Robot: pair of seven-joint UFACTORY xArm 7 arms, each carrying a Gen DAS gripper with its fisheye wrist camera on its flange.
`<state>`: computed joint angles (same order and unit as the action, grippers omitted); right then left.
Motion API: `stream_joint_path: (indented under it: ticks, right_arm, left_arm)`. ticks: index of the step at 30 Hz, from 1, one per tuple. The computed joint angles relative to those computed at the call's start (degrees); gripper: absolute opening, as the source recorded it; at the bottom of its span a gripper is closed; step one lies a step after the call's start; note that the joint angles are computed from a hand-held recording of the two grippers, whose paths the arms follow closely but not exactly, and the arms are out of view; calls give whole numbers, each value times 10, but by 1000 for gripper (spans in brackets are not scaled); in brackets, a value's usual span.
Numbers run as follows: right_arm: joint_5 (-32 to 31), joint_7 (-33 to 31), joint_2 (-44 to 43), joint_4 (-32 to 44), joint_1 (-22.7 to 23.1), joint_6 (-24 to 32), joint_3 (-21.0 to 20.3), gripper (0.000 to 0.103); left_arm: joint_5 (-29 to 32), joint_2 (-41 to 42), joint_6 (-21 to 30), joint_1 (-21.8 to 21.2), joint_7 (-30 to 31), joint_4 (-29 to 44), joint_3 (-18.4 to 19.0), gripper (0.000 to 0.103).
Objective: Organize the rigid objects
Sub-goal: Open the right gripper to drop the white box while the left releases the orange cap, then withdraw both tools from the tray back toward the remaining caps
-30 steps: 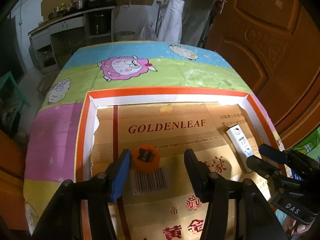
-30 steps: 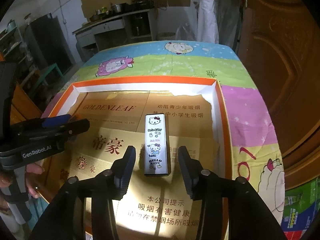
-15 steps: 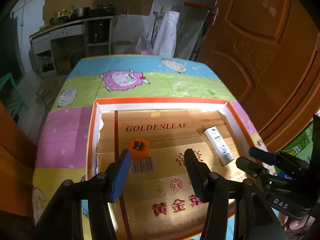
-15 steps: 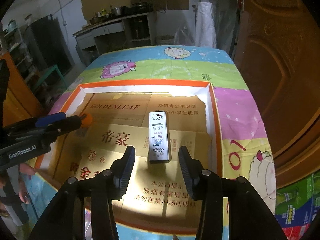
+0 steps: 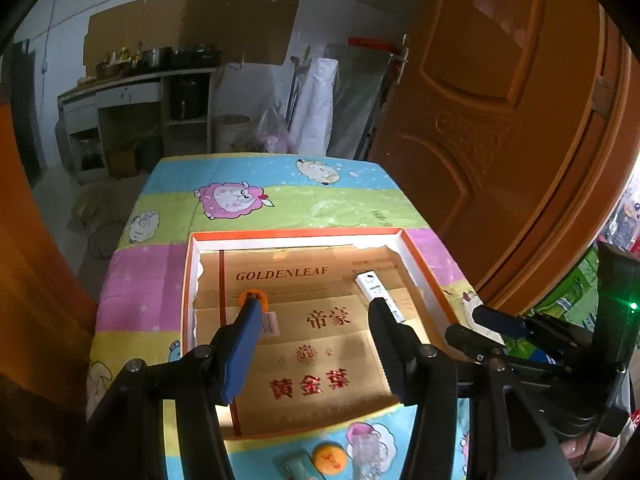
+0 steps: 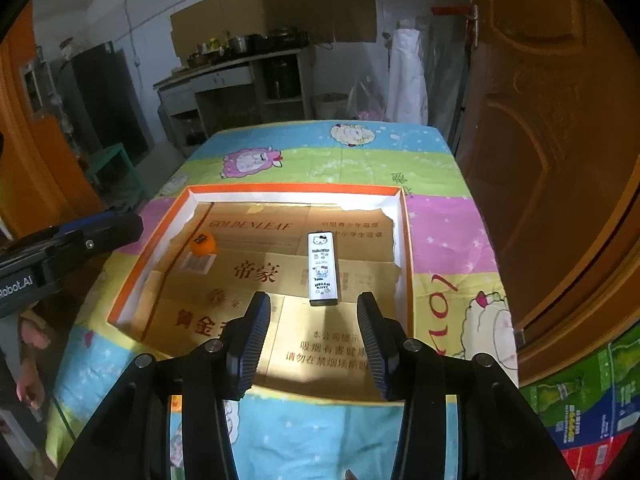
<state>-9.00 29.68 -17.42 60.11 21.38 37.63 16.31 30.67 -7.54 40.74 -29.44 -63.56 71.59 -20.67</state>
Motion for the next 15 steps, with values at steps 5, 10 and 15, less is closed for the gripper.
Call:
stream_joint_path:
  ticks: [5, 10, 15]
  right_arm:
    - [4, 1, -33, -13, 3, 10, 3, 47]
    - [9, 4, -67, -22, 4, 22, 11, 47]
    - [17, 0, -95, -31, 4, 30, 15, 47]
  left_arm:
    - [13, -18, 16, -4, -17, 1, -13, 55]
    - [23, -39, 26, -3, -32, 0, -31, 55]
    - [36, -56, 52, -3, -47, 4, -54, 55]
